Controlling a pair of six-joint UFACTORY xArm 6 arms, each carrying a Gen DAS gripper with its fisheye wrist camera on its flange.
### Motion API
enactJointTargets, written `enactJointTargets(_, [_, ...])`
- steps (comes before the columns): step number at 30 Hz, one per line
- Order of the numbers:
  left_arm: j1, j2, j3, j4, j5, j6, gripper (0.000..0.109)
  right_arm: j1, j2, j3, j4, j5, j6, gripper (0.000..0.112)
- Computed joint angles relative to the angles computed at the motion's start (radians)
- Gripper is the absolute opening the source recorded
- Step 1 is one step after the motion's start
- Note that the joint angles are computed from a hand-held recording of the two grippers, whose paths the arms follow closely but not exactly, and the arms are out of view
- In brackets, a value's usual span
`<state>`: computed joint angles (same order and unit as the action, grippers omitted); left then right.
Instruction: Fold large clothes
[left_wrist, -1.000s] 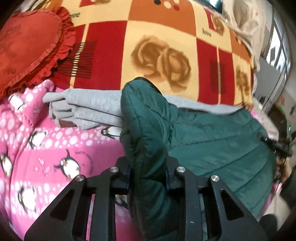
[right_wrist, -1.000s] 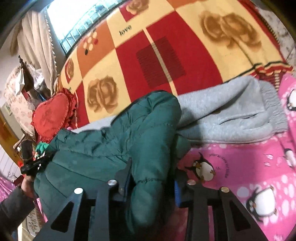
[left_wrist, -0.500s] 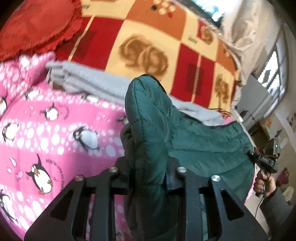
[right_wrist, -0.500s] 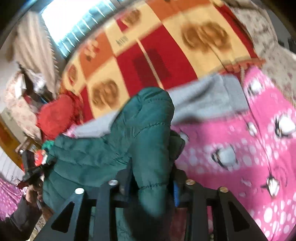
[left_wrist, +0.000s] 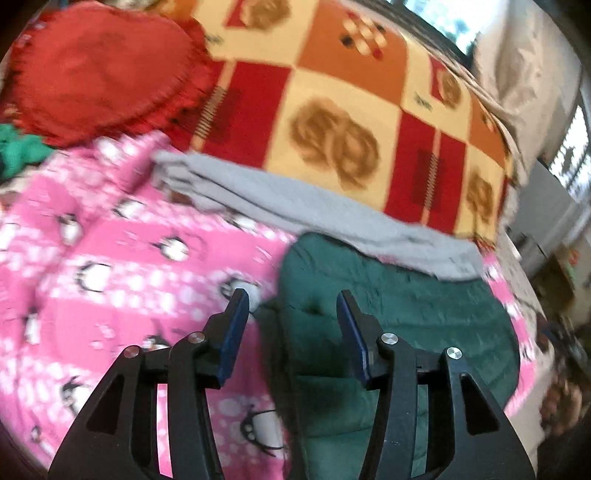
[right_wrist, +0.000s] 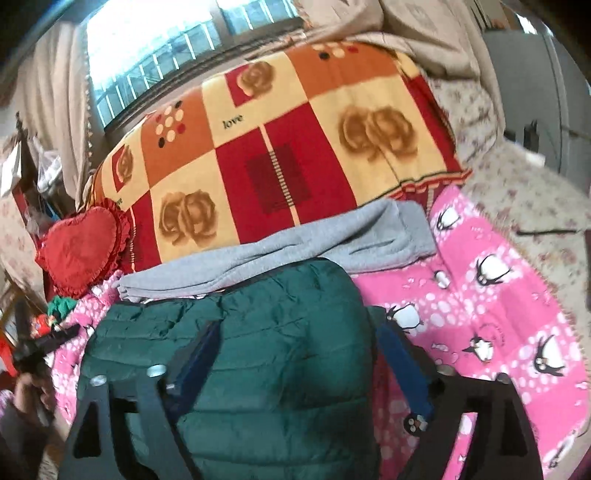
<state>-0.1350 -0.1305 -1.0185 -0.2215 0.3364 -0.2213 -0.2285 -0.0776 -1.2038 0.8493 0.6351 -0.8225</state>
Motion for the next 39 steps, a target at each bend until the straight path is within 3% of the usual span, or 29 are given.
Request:
enactJointTargets(2, [-0.024,-0.045,0.030,0.031,-0.032,-0.021,0.048,0.025,-0.042,0.050,0.024,-0.033,-0.061,0.091])
enactJointTargets(6, [-0.112,-0.090,0.064,-0.038,-0.032,0.043,0.053,0.102,-0.134,0.173,0.069,-0.139,-0.185,0.091])
enactJointTargets(8, [-0.161,-0.077,0.057,0.028,-0.006,-0.009,0.053,0.121,-0.145,0.192,0.054,-0.118,-0.192,0.091])
enactJointTargets(9, [-0.180,-0.062,0.049,0.090,0.006,-0.068,0.053,0.127,-0.143,0.194,0.026,-0.086,-0.173,0.091])
enactJointTargets(12, [-0.224,-0.003,0.034,0.235,0.048,-0.204,0.053,0.168,-0.104,0.221,-0.161,-0.139,0.014,0.092])
enactJointTargets(14, [-0.239,0.047,0.021,0.294,0.080,-0.274,0.061,0.159,-0.018,0.185,-0.271,-0.058,0.132,0.097])
enactJointTargets(16, [-0.241,0.067,0.005,0.261,0.089,-0.245,0.066,0.159,0.009,0.201,-0.254,-0.085,0.151,0.103])
enactJointTargets(18, [-0.238,0.070,0.000,0.228,0.088,-0.227,0.078,0.162,0.012,0.197,-0.253,-0.099,0.163,0.103])
enactJointTargets(21, [-0.243,0.085,-0.017,0.206,0.107,-0.191,0.083,0.168,0.015,0.197,-0.292,-0.112,0.190,0.103])
enactJointTargets(24, [-0.246,0.106,-0.033,0.073,0.096,-0.058,0.101,0.165,0.009,0.203,-0.283,-0.116,0.176,0.103])
enactJointTargets(31, [-0.258,0.120,-0.045,0.157,0.107,-0.114,0.102,0.176,0.010,0.208,-0.299,-0.125,0.190,0.103])
enactJointTargets(35, [-0.272,0.145,-0.089,0.306,0.172,-0.204,0.103,0.181,0.004,0.217,-0.329,-0.140,0.213,0.103])
enactJointTargets(39, [-0.260,0.154,-0.090,0.229,0.170,-0.154,0.103,0.185,-0.016,0.242,-0.332,-0.162,0.210,0.103])
